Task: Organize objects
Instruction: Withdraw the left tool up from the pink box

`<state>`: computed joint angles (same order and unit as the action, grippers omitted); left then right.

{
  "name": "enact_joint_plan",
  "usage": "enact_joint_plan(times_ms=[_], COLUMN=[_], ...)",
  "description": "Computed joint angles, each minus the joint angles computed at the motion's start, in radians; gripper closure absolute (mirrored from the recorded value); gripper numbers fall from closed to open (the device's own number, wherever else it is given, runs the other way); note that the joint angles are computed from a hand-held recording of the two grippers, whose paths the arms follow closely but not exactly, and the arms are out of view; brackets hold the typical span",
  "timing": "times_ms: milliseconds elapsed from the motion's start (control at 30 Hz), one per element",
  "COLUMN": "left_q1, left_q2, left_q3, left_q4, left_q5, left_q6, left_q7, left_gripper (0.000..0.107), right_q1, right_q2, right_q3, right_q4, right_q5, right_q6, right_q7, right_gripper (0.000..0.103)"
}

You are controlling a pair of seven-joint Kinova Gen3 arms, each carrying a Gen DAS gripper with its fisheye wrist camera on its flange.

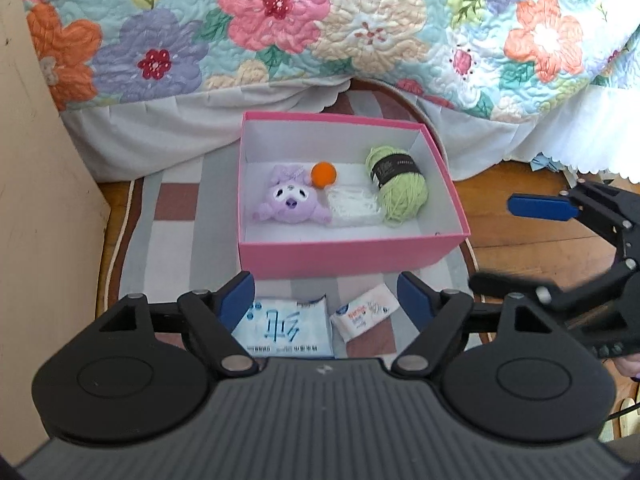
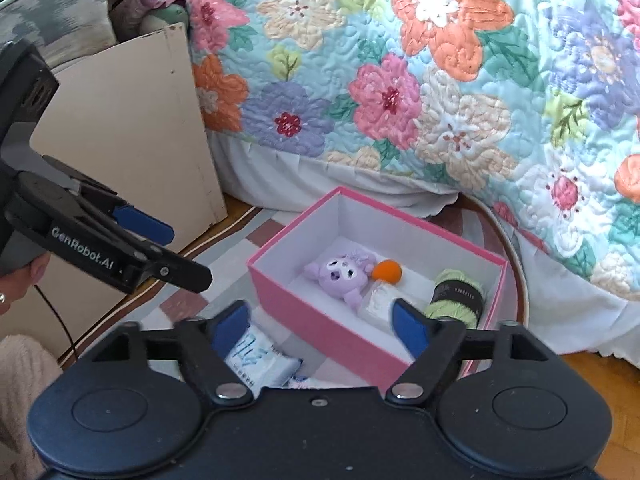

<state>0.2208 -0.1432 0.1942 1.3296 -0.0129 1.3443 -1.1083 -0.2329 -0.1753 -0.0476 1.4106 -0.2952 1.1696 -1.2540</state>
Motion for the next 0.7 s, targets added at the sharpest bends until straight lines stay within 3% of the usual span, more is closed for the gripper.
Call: enact_joint_plan(times_ms=[433, 567, 700], left_q1=[-0.014, -0.025, -0.031], left_q2=[-0.058, -0.055, -0.049], left_q3=[-0.022, -0.042, -0.048], left_q4=[0.098, 0.138, 0.180], left_q5=[0.096, 0.140, 0.167], left_q6=[-0.012, -0.045, -0.066], left_q7=[-0.023, -0.021, -0.014], left_gripper=[0.025, 0.025, 0.022], right_q1=[-0.011, -0.030, -0.019], right_q2=[-0.074, -0.047, -0.035], right_q3=[0.010, 0.063, 0.037], right_q4=[0.073, 0.081, 0.106], right_q5=[-0.013, -0.101, -0.103], right_q6=[0.014, 0.058, 0.073], right_q7=[-0.001, 0.045, 0.057], right_gripper=[0.009, 0.001, 0.001])
